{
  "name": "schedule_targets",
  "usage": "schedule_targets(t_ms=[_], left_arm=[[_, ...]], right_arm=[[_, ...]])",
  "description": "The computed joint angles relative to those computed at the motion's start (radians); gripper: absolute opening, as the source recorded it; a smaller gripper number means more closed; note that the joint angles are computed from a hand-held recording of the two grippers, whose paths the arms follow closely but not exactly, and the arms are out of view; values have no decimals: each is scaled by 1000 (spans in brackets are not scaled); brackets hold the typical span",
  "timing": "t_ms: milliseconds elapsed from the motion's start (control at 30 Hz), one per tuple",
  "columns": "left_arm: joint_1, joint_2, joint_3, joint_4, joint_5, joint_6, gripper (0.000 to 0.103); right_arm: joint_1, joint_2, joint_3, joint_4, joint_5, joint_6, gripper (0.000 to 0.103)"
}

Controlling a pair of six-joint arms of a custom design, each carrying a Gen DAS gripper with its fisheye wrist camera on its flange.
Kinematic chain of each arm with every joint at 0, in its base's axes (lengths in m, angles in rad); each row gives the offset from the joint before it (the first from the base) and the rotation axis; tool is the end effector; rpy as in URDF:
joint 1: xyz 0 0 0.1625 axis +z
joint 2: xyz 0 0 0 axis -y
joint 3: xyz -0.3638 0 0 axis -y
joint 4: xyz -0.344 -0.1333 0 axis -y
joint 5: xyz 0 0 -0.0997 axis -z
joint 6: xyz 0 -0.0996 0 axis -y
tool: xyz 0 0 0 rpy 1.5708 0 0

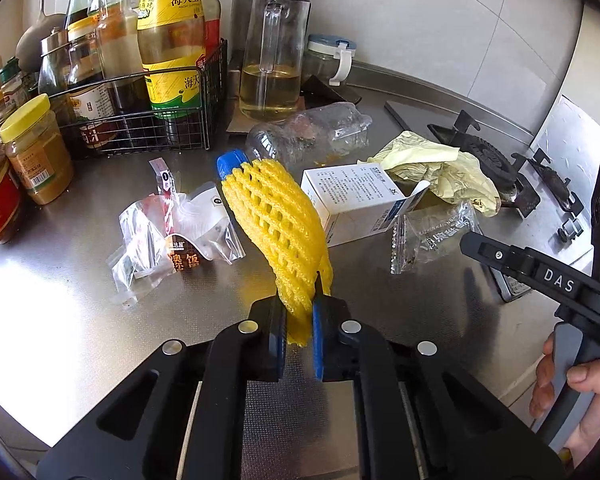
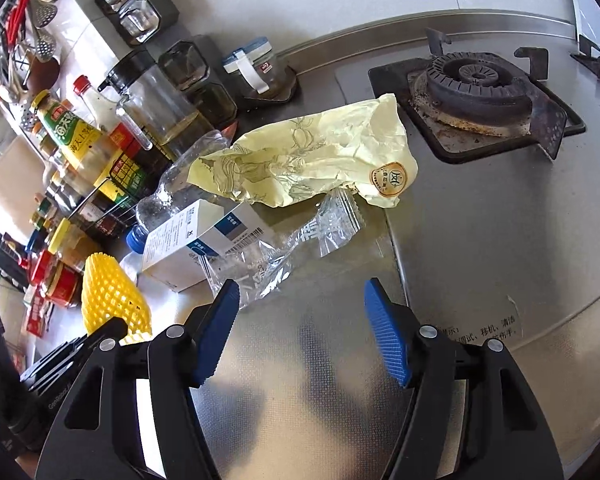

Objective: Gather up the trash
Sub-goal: 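Grasp the yellow foam net with the left gripper while the right gripper grasps the clear plastic bag, then carry the foam net and plastic bag over the bin and open both grippers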

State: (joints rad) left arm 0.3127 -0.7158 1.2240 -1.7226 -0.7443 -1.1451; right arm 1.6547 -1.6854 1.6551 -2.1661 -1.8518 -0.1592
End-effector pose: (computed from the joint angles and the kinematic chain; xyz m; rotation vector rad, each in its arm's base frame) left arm -0.5501 -0.3949 0.1358 0.3247 2.3851 -0.8254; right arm 0.1421 -0.4287 0.5151 0.2059 -2.7098 0.8629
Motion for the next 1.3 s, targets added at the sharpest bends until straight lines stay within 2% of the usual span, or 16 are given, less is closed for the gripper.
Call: schedule_targets(t_ms=[33, 133, 200, 267, 400, 633, 900, 1300], left_arm=[[1, 1, -2, 0, 1, 3, 8], [4, 3, -5, -3, 4, 6, 9], [6, 3, -5, -6, 7, 5, 9], [6, 2, -4, -6, 10, 0, 9], [2, -3, 5, -12, 10, -1, 9], [-31, -18, 30, -23, 1, 1, 8], [-105, -64, 87, 0, -29, -42, 8], [-240, -117, 157, 55, -96, -153, 8]], right_arm=[[-1, 10, -7, 2, 2, 3, 61], [7, 37, -20, -2, -20, 0, 46], [9, 52, -28, 10, -28, -7, 22], [16, 57, -24, 6, -42, -27, 3], [34, 33, 4, -22, -41, -81, 2], [53, -58, 38, 19, -28, -88, 2], [95, -210, 105, 70, -51, -71, 2], [193, -433, 198, 234, -120, -6, 2]])
